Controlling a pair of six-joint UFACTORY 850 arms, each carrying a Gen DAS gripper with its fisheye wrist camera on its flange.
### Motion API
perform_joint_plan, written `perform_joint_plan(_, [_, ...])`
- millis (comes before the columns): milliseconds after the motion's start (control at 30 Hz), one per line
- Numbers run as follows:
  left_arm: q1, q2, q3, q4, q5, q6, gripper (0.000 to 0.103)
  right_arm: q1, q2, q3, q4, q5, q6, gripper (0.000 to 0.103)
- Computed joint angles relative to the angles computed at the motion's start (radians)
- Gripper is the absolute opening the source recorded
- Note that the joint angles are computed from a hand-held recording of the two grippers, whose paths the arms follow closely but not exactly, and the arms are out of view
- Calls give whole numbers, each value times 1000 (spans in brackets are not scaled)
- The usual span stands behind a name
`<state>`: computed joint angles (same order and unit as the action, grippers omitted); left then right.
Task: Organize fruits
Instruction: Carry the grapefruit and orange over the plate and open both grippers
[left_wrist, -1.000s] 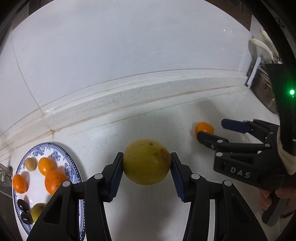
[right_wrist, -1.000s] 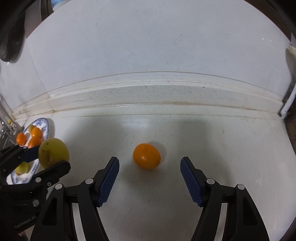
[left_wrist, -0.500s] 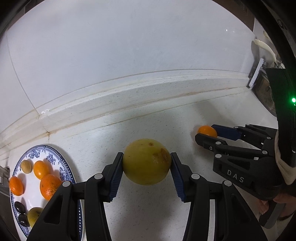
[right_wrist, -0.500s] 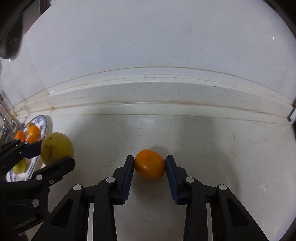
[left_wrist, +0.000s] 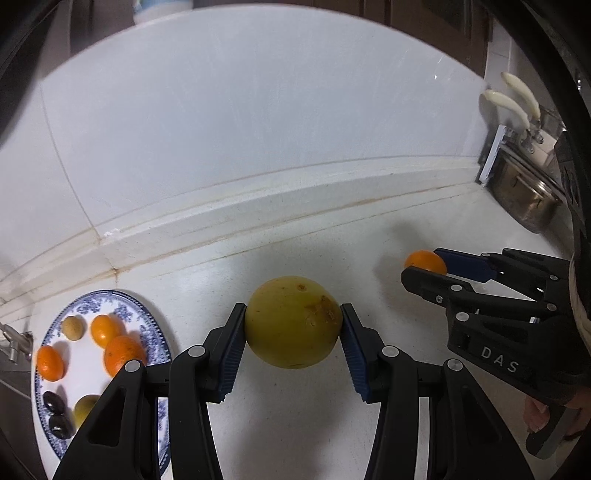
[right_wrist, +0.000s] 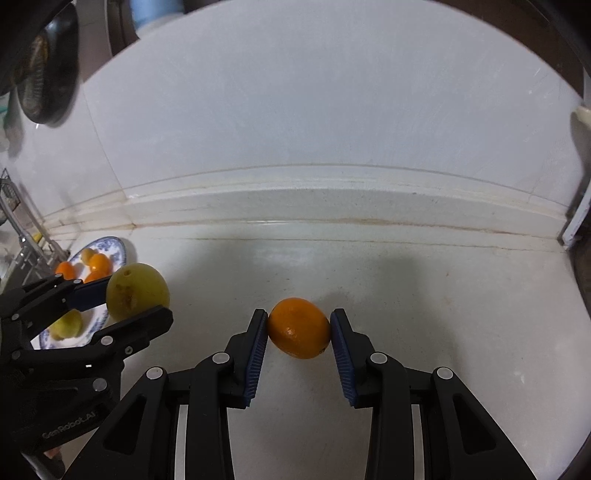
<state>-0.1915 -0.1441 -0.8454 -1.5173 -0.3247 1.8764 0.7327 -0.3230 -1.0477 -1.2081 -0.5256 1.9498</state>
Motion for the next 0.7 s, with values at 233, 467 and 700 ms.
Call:
perform_joint_plan(233, [49,83,57,-37,-48,58,48,67,32,-2,-12,-73,22,36])
perform_joint_plan(467, [124,157,98,-4,-111,38,48,130,22,-51,-9,-127,12,36])
perform_joint_plan(700, [220,221,134,16,-164,63,48,192,2,-111,-3,-178,-2,36])
